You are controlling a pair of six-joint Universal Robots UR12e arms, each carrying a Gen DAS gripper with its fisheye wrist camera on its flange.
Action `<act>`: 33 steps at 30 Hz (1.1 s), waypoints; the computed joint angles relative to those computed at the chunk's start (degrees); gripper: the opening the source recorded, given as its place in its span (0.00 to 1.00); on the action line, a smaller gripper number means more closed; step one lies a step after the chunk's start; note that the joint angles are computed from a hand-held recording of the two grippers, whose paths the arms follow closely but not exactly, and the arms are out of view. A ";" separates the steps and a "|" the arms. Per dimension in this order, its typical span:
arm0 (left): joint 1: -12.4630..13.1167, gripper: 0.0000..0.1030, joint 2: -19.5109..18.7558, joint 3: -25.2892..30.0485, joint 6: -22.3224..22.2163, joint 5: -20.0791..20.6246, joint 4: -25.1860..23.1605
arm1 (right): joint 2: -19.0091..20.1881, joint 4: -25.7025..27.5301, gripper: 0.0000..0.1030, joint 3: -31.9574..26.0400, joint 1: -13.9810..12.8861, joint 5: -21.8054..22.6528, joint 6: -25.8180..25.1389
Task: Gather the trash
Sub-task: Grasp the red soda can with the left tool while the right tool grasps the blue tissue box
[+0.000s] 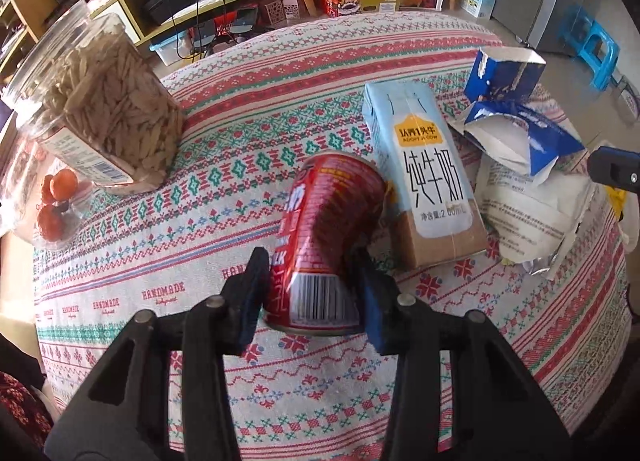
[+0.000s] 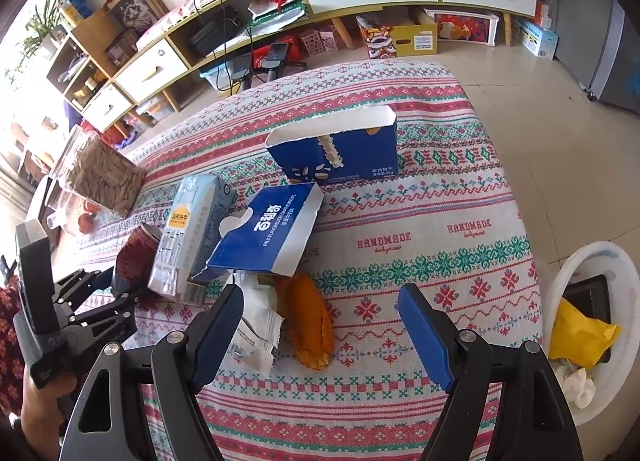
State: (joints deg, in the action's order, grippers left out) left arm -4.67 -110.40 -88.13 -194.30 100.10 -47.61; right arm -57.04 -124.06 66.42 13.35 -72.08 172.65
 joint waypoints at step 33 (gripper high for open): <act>0.70 0.02 8.26 -8.71 -10.57 -4.37 2.25 | 1.46 -1.43 0.20 -0.86 1.59 5.16 -6.38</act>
